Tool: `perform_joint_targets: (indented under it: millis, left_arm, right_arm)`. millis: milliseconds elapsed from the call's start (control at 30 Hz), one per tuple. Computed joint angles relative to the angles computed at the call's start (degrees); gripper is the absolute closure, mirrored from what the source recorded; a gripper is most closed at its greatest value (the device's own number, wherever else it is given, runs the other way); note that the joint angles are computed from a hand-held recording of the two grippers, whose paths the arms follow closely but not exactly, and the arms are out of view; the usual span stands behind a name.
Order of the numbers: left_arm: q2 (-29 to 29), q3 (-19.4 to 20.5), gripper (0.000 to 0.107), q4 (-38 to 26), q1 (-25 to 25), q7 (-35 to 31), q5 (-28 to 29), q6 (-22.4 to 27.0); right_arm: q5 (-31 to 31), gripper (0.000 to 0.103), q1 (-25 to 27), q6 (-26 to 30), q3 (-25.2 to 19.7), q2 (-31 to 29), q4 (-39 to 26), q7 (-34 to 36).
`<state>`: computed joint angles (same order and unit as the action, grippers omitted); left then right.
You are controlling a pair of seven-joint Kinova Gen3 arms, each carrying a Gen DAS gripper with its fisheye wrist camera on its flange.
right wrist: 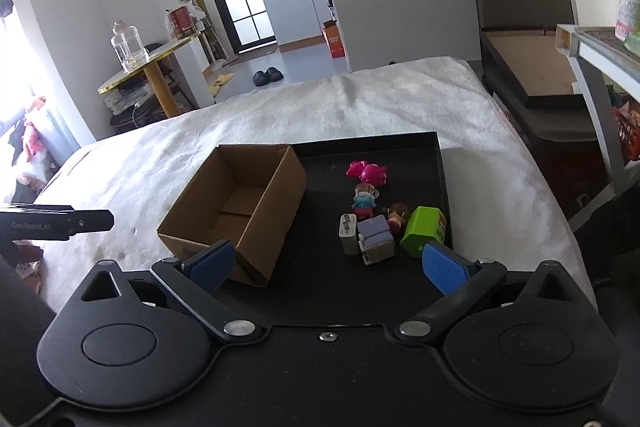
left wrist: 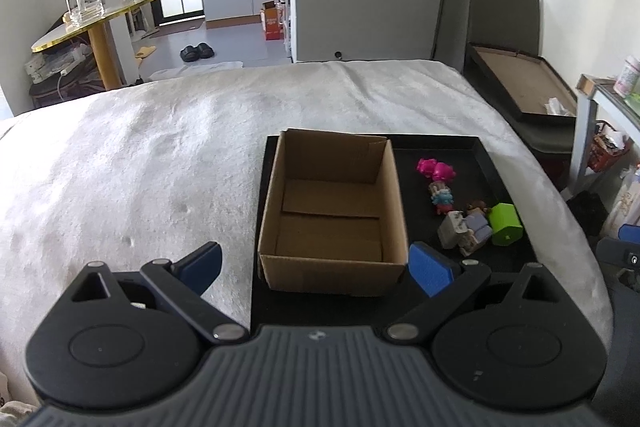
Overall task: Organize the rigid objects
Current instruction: 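Close the right gripper on the green hexagonal cup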
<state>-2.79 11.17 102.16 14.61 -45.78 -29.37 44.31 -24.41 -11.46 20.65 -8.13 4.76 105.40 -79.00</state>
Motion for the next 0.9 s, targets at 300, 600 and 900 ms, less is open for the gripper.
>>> perform_joint_targets:
  millis: [300, 600, 900]
  left_arm:
    - [4.07, -1.77, 0.009, -1.00, 0.45, 1.22, -2.81, -0.90]
    - [8.55, -5.23, 0.011, -1.84, 1.39, 0.24, -3.27, -2.31]
    - [14.41, -8.59, 0.013, -3.69, 2.56, 0.34, -4.72, -2.71]
  right_arm:
    - [-3.60, 0.018, 3.30, -0.29, -1.77, 4.45, -1.98, 3.50]
    - [-1.91, 0.033, 4.66, 1.86, -1.31, 9.24, -5.54, 1.08]
    - [1.56, 0.045, 5.00, -0.76, -1.65, 14.27, -7.12, -4.17]
